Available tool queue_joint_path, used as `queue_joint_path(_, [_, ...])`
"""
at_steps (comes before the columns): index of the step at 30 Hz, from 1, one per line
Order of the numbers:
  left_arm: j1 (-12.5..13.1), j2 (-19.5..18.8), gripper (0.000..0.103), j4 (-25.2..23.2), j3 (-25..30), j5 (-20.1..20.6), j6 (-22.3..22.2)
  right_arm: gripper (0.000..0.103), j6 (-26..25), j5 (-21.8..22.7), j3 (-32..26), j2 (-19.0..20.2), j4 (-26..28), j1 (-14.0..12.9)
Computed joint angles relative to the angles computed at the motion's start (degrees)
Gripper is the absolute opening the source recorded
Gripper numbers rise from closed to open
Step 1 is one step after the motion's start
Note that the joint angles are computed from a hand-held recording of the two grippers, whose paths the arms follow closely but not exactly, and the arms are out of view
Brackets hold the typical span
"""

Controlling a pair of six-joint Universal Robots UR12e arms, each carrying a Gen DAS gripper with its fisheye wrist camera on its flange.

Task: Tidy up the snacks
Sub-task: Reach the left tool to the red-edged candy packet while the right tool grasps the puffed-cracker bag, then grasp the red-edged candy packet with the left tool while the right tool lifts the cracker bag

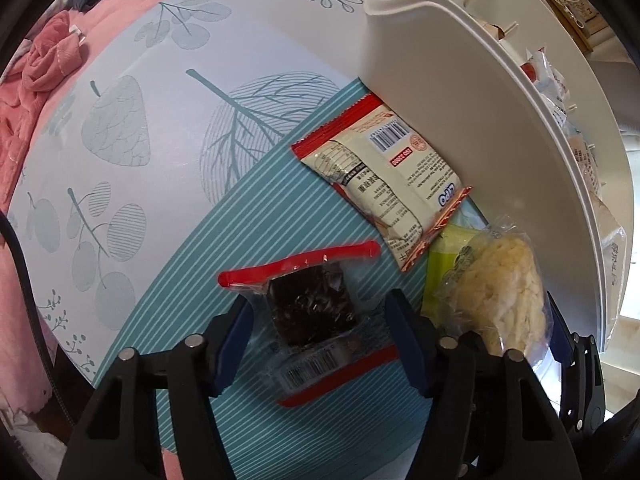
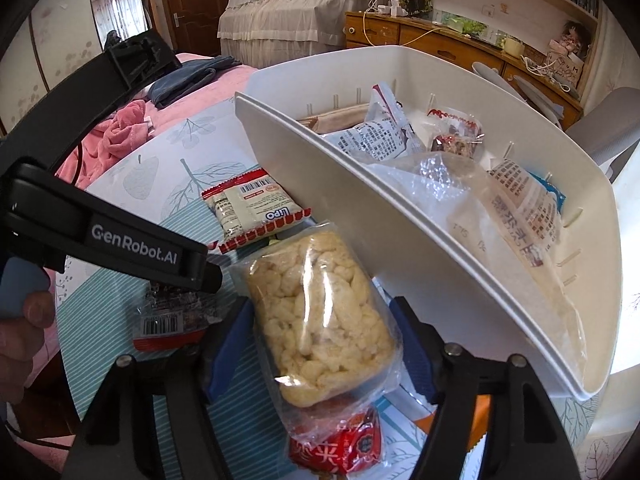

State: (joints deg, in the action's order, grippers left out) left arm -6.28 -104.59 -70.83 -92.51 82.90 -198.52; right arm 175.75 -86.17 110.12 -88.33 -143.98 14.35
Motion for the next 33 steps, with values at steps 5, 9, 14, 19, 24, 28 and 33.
queue_joint_path(5, [0.3, 0.7, 0.056, 0.7, -0.7, -0.7, 0.1, 0.065, 0.0, 0.5, -0.2, -0.1, 0.7, 0.0])
queue_joint_path(9, [0.8, 0.9, 0.054, 1.1, -1.1, -1.6, 0.4, 0.063, 0.3, 1.1, -0.5, -0.2, 1.7, 0.0])
queue_joint_path(14, [1.9, 1.9, 0.052, 1.9, -2.4, -3.1, 1.2, 0.06, 0.6, 1.6, -0.8, -0.4, 2.7, 0.2])
queue_joint_path(19, [3.1, 3.4, 0.05, 2.0, -3.9, -4.8, 2.1, 0.059, 1.5, 2.5, -0.9, -0.7, 4.0, 0.2])
queue_joint_path(24, [4.0, 4.7, 0.049, 2.4, -5.6, -6.1, 2.8, 0.059, 2.0, 3.0, -0.9, -1.0, 4.6, 0.5])
queue_joint_path(28, [4.8, 5.8, 0.048, 2.9, -7.1, -7.6, 3.1, 0.059, 2.3, 3.5, -0.8, -1.4, 4.7, 0.8])
queue_joint_path(33, [5.4, 7.3, 0.047, 2.9, -8.7, -8.0, 4.3, 0.059, 2.7, 3.8, -0.8, -1.8, 4.8, 1.3])
